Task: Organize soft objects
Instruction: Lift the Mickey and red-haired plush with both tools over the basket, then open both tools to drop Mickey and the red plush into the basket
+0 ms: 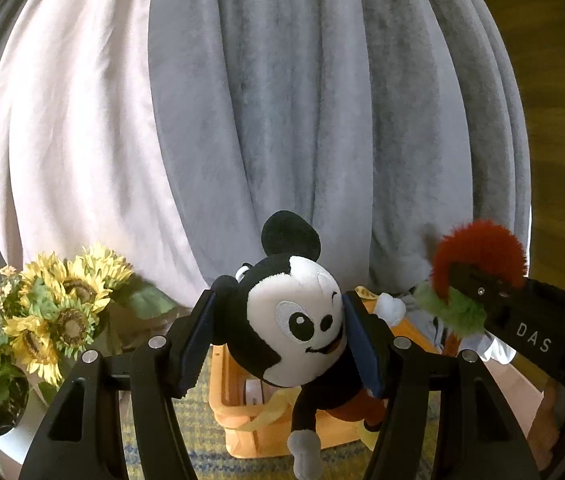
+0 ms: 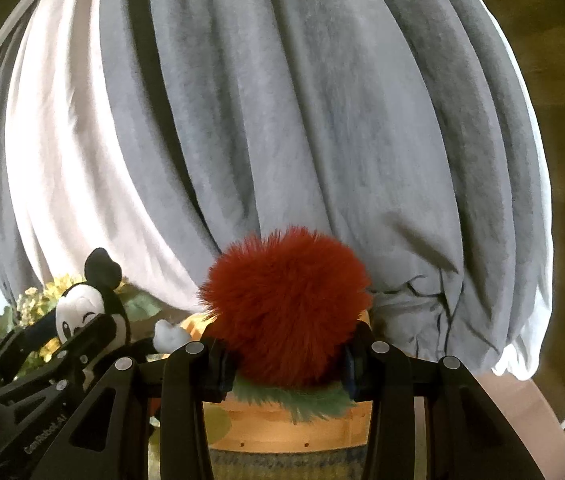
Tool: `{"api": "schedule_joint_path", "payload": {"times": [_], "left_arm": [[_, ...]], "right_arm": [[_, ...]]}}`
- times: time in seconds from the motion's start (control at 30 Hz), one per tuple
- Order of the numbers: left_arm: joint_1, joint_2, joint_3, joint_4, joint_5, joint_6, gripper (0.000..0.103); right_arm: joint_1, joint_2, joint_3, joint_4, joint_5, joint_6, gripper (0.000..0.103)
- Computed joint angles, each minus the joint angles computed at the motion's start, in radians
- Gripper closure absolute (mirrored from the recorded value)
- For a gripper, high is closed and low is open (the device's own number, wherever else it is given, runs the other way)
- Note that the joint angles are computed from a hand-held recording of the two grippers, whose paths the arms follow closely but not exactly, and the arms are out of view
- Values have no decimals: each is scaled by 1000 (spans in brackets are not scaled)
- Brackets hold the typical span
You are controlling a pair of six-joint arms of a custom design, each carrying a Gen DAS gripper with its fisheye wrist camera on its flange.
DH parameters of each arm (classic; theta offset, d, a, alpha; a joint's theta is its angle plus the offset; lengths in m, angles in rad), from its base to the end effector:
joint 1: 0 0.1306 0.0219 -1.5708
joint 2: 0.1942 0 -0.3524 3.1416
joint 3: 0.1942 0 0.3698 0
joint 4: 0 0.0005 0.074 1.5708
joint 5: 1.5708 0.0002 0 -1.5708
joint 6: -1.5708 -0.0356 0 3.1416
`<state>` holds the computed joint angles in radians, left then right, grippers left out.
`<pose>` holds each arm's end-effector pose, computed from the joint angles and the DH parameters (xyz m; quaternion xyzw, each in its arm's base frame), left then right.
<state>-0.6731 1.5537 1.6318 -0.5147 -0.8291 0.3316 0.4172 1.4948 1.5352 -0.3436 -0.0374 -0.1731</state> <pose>0.4394 -0.3174 0.4647 -0.0820 0.7976 0.0610 0.5945 0.4910 0.2185 0.4626 -0.1091 0.7983 0.1866 0.5621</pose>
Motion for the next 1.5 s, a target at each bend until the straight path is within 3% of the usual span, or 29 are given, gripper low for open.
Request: {"api": "schedule_joint_path", "payload": {"times": [0.43, 0.7, 1.0, 1.2, 1.5], "left_arm": [[90, 120, 128, -7, 83, -52, 41], [148, 230, 240, -61, 152, -56, 41], [197, 352, 367, -171, 256, -14, 41], [206, 433, 466, -287, 313, -9, 41], [216, 476, 520, -397, 366, 27, 35]], "right_arm": [[-6, 169, 207, -94, -11, 16, 62], [-7, 314, 380, -194, -10, 35, 62], [-20, 464, 558, -341, -39, 27, 62], [-28, 544, 660, -441, -62, 35, 61], [-30, 645, 799, -581, -92, 62, 59]]}}
